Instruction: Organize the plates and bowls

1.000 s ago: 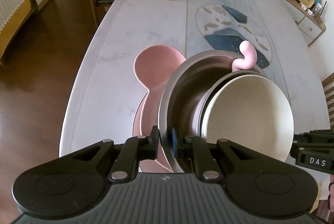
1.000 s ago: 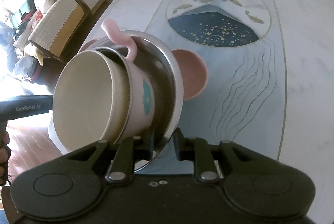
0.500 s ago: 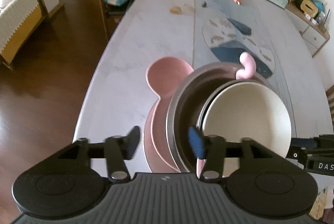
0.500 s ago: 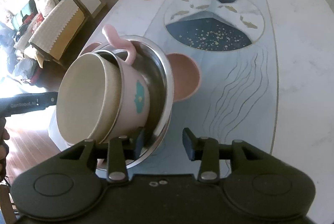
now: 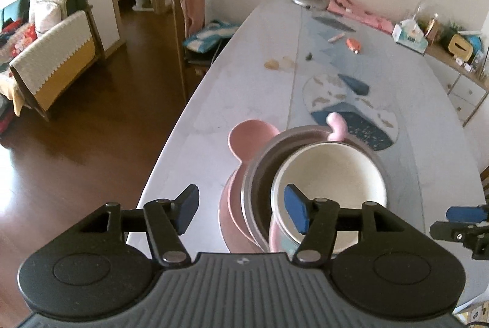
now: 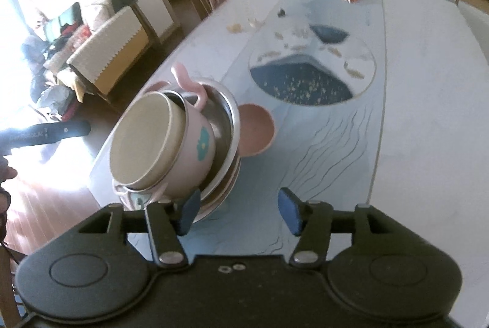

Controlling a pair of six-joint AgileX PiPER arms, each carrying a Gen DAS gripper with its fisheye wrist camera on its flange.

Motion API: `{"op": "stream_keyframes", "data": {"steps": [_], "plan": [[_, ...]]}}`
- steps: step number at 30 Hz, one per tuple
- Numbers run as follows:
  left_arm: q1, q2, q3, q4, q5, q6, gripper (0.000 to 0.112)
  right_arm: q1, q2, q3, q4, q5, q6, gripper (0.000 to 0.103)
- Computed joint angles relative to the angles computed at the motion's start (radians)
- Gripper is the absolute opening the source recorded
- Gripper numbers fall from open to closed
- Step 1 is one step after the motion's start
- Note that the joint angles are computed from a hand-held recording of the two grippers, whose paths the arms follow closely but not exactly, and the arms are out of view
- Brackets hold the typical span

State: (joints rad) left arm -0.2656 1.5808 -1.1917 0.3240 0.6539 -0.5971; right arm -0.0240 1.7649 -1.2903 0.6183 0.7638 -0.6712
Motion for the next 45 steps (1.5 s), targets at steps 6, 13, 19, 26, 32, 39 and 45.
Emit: {"op": "stream_keyframes", "data": {"steps": [6, 13, 19, 26, 32, 39, 45], "plan": [[-0.184, -0.108, 0.072, 0.222, 0.052, -0.286, 0.067, -0.096, -0.130, 0.126, 0.202, 0.006, -0.307, 0.073], [-0.376, -0.185, 0.117, 0.403, 0.112, -0.566, 0.078, -0.223, -0.260, 0.251, 0.411, 0.051, -0.602, 0.088], [-0.503, -0.196, 0.146, 0.525, 0.139, -0.757, 0.102, -0.309, -0.306, 0.308, 0.517, 0.082, -0.715, 0.102], [-0.598, -0.172, 0.154, 0.584, 0.186, -0.877, 0.103, -0.361, -0.341, 0.363, 0.555, 0.060, -0.740, 0.103], [-0.655, -0.166, 0.147, 0.580, 0.223, -0.929, 0.103, -0.382, -0.377, 0.415, 0.550, 0.038, -0.731, 0.103], [-0.686, -0.139, 0.111, 0.563, 0.238, -0.913, 0.103, -0.403, -0.403, 0.443, 0.571, 0.030, -0.754, 0.103], [-0.692, -0.107, 0.075, 0.546, 0.228, -0.885, 0.103, -0.414, -0.394, 0.434, 0.556, 0.030, -0.734, 0.103]]}}
